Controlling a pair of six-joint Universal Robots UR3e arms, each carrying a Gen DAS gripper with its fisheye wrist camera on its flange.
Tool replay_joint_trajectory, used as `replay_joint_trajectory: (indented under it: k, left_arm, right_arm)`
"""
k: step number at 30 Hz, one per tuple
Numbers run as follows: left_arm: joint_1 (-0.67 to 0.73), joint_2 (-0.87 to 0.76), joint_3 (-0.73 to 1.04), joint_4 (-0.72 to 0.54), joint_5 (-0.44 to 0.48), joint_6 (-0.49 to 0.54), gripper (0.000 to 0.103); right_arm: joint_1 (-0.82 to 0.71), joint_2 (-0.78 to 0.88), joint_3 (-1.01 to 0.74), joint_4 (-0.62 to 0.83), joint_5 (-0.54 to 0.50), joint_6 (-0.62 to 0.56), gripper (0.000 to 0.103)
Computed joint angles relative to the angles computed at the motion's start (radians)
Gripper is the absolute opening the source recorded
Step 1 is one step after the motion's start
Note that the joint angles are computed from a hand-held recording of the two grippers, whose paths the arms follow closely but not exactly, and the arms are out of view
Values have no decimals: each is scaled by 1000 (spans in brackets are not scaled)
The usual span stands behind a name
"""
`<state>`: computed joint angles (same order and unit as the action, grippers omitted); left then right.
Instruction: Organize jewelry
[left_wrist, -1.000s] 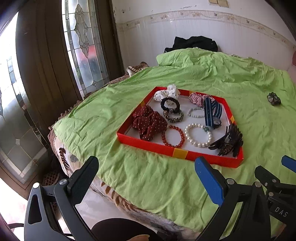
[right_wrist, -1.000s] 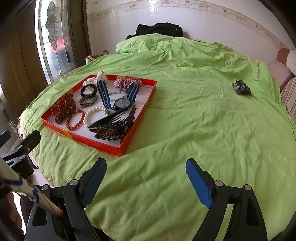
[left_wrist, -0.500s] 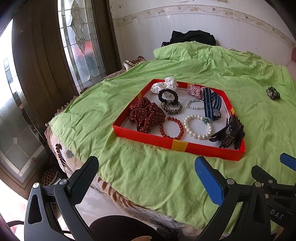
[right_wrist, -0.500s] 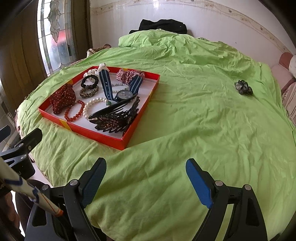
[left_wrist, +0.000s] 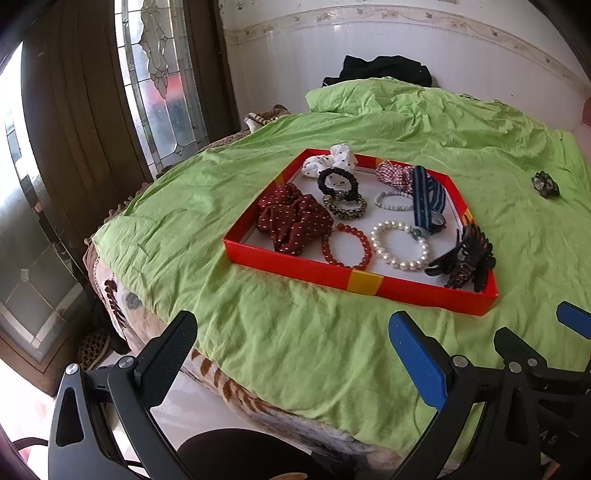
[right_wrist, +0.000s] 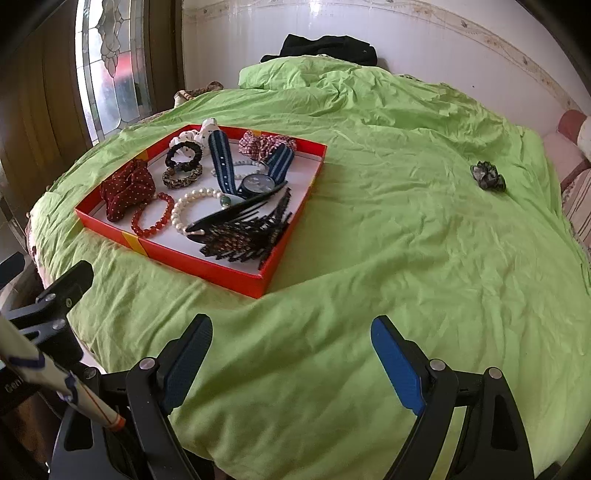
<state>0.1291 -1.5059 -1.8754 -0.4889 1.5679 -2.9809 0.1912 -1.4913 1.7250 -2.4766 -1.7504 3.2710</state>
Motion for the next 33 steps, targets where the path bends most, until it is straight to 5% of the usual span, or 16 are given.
replay_joint_trajectory:
  k: [19,33]
  left_arm:
    - [176,65,-59,-22,-172,40,103]
    - [248,121,-101,-42,-241,52,103]
  right_arm:
    - [163,99,-214,174,-201,166,93]
    - [193,93,-234,219,-223,200,93]
